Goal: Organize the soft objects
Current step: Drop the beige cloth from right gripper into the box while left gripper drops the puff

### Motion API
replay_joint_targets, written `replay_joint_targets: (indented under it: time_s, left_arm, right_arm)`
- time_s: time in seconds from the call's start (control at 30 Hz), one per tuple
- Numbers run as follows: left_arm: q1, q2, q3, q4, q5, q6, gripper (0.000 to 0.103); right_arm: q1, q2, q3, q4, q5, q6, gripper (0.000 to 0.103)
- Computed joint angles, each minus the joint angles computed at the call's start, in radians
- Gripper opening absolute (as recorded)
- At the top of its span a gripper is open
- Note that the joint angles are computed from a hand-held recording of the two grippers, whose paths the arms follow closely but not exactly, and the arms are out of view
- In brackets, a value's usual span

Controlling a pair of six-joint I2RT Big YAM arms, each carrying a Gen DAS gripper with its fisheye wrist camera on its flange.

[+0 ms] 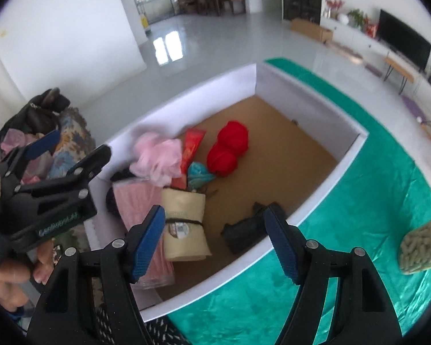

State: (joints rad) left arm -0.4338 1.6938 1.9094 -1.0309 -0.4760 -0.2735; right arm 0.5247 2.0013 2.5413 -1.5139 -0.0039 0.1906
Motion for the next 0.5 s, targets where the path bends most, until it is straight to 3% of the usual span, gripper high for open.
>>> replay_joint_targets:
  time_s: [0.1, 0.23, 0.33, 0.5]
  left_arm:
    - [-0.029, -0.058, -0.066, 0.047, -0.006, -0.014, 0.101]
    - [-0.056, -0.071, -0.069, 0.021, -0.081, -0.008, 0.101]
    - [-0.055, -0.071, -0.059, -0.03, -0.063, -0.063, 0.101]
    - [-0.063, -0.086, -0.081, -0.015, -0.09, -0.076, 0.101]
  right_arm:
    - [0.012, 0.01, 0.039, -0.025, 0.044, -0.022, 0.075]
    - [0.015, 0.043, 0.091, -0.042, 0.058, -0.031, 0.075]
    - [0.017, 0.031, 0.076, -0.036, 0.073, -0.034, 0.075]
    - [0.024, 0.009, 0.039, -0.023, 0.094, -0.045, 0.075]
